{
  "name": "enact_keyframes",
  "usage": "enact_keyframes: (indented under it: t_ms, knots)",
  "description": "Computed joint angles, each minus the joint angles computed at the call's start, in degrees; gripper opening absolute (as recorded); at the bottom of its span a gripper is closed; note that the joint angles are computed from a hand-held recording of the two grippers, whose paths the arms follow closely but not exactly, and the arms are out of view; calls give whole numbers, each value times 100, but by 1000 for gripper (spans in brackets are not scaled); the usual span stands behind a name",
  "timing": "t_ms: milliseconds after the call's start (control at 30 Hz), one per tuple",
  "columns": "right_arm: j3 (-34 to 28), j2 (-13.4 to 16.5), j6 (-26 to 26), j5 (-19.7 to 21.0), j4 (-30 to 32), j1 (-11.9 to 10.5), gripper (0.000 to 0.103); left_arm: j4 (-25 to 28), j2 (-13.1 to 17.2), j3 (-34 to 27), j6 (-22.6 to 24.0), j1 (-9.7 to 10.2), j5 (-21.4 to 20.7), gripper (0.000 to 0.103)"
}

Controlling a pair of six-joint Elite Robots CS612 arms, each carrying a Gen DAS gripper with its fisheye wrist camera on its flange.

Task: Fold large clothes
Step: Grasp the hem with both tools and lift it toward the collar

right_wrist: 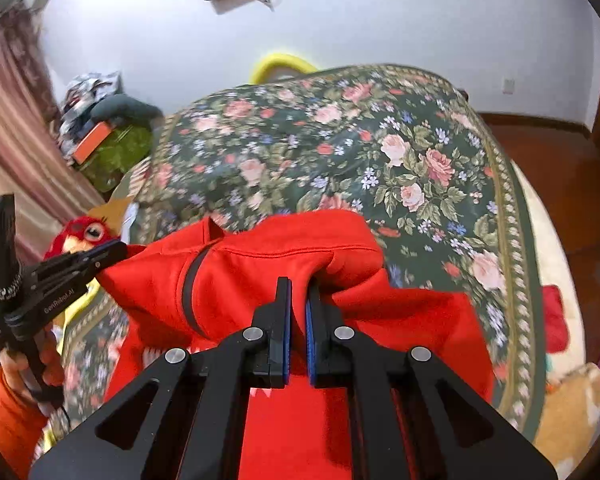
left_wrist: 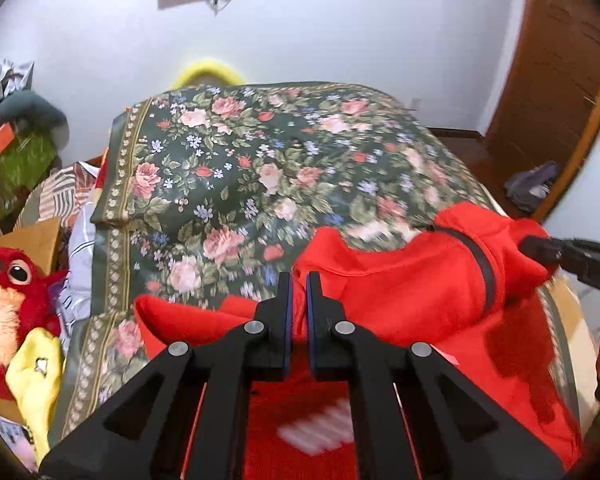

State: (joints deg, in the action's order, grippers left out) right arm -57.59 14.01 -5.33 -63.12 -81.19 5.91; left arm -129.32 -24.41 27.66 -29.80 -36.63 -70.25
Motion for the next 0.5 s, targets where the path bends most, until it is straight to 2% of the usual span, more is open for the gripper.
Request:
enact_keyframes:
  t_ms: [133,233,400,500]
  knots:
    - [-735,248,-178,68,601,-40,5,-676,-701,1339,98,-192,3,5]
    - [-1151,411,-259,97,1035,-72,5,-863,-1029,2008,84,-314,-57,5]
    - [-1771,723,-472,-210,1797,-48,5,-787,-1339,2750,42,-483,-162,5]
    - [-2027,878,-619,-269,2330,-58,5,-723,-1489,3112,-235,-505,-475,5]
